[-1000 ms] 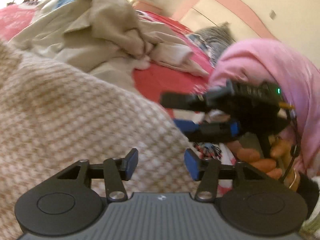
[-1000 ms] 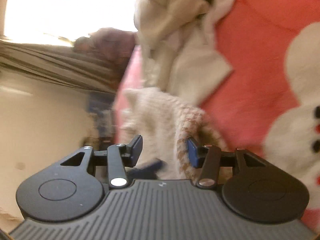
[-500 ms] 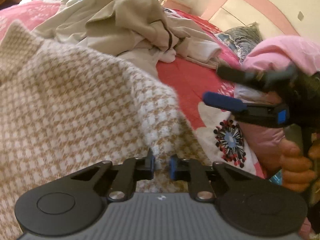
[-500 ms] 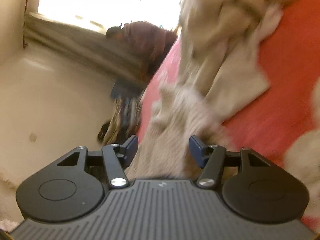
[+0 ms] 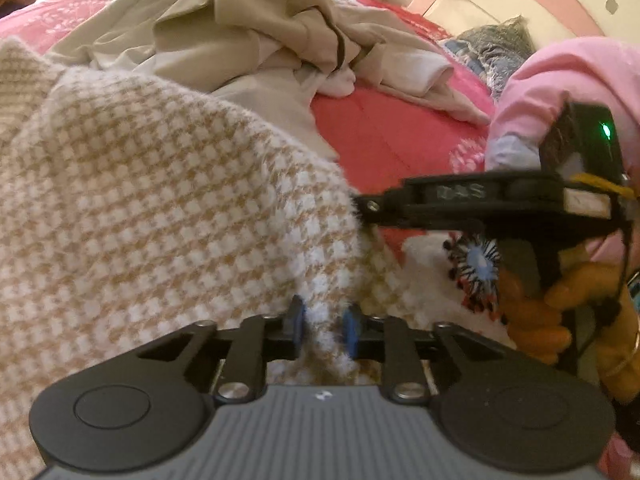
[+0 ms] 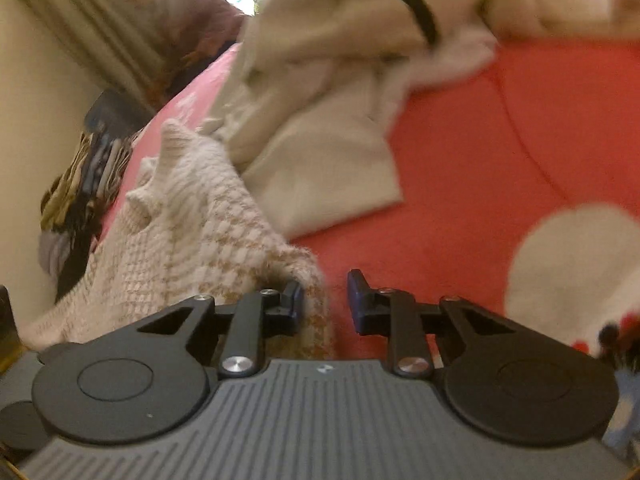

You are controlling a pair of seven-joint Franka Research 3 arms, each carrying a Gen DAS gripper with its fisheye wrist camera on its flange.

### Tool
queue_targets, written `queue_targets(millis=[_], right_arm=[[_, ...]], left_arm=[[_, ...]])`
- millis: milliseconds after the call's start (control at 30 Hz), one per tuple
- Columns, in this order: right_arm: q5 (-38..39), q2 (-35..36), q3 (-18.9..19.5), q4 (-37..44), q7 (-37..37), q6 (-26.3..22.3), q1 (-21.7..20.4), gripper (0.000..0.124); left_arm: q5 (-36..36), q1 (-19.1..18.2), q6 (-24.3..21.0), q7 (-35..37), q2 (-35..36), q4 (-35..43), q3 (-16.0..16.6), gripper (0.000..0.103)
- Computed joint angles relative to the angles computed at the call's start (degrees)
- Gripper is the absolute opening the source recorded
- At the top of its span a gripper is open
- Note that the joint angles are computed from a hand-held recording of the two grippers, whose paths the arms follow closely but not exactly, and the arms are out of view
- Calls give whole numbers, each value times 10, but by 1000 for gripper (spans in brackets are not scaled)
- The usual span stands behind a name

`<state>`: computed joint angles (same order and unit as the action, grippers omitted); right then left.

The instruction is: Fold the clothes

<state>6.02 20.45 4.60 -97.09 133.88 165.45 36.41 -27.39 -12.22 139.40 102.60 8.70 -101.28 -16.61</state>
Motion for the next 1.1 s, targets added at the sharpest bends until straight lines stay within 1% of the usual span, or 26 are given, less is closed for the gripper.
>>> queue_targets(millis=[33, 67, 100, 167, 200, 267, 300, 333, 400, 433, 500, 600, 633, 700, 767, 800, 867, 900, 933, 1000, 1033, 1100], right_arm=[[24, -11, 15, -23, -9, 19, -13, 26], [44, -28, 24, -45, -15, 26, -22, 27], [37, -53, 14, -68, -4, 22, -15, 28], [-58, -107, -36, -114, 75, 9, 22, 29], [-106, -136, -48, -135, 113, -2, 30, 29], [-165, -196, -41, -170, 153, -45, 31, 30], [-163, -216, -31, -180, 143, -60, 27, 30], [-127, -236, -20, -188, 105, -77, 28, 29], [-126, -256, 6, -189, 76, -104, 28, 28], [-129, -259, 19, -183, 54, -115, 30, 27], [-116, -241, 43, -162, -8, -113, 35, 24], [-95, -206, 80, -126, -98, -112, 38, 20], [-78, -192, 91, -114, -136, -121, 38, 19], [-122, -178, 99, -103, -138, -172, 40, 17], [-172, -163, 102, -91, -134, -228, 48, 12], [-195, -154, 102, -83, -134, -258, 54, 12], [-221, -156, 99, -64, -90, -291, 62, 11], [-245, -164, 98, -62, -75, -296, 66, 13], [-252, -174, 100, -67, -78, -286, 67, 13], [-223, -190, 108, -82, -100, -256, 64, 13], [-198, -193, 112, -87, -124, -246, 63, 13], [-172, -176, 120, -83, -163, -273, 66, 12]], left_arm=[[-15, 3, -5, 9, -1, 2, -2, 40], [-31, 6, -11, 18, -1, 5, -4, 45], [-56, 11, -11, 35, -11, -4, -6, 50], [-107, 17, -12, 75, -34, -24, -4, 51], [-125, 16, -12, 88, -47, -36, -1, 51], [-162, 15, -24, 111, -70, -57, 10, 51], [-178, 14, -34, 123, -85, -70, 18, 49], [-178, 12, -48, 126, -97, -80, 25, 48], [-178, 5, -68, 132, -126, -105, 37, 45], [-185, 0, -76, 140, -139, -120, 43, 45], [-186, -10, -83, 143, -161, -146, 51, 43], [-191, -25, -75, 129, -206, -198, 65, 42], [-194, -29, -74, 126, -220, -214, 71, 41], [-203, -39, -74, 128, -248, -246, 84, 41], [-188, -47, -72, 120, -271, -274, 88, 41], [-180, -51, -62, 121, -284, -289, 89, 40], [-172, -64, -42, 126, -310, -315, 95, 39], [-172, -71, -31, 128, -322, -326, 99, 39], [-167, -78, -22, 128, -328, -333, 101, 40], [-145, -87, -7, 121, -337, -346, 99, 40], [-135, -92, -3, 115, -337, -351, 100, 41], [-130, -104, 17, 109, -343, -366, 103, 41]])
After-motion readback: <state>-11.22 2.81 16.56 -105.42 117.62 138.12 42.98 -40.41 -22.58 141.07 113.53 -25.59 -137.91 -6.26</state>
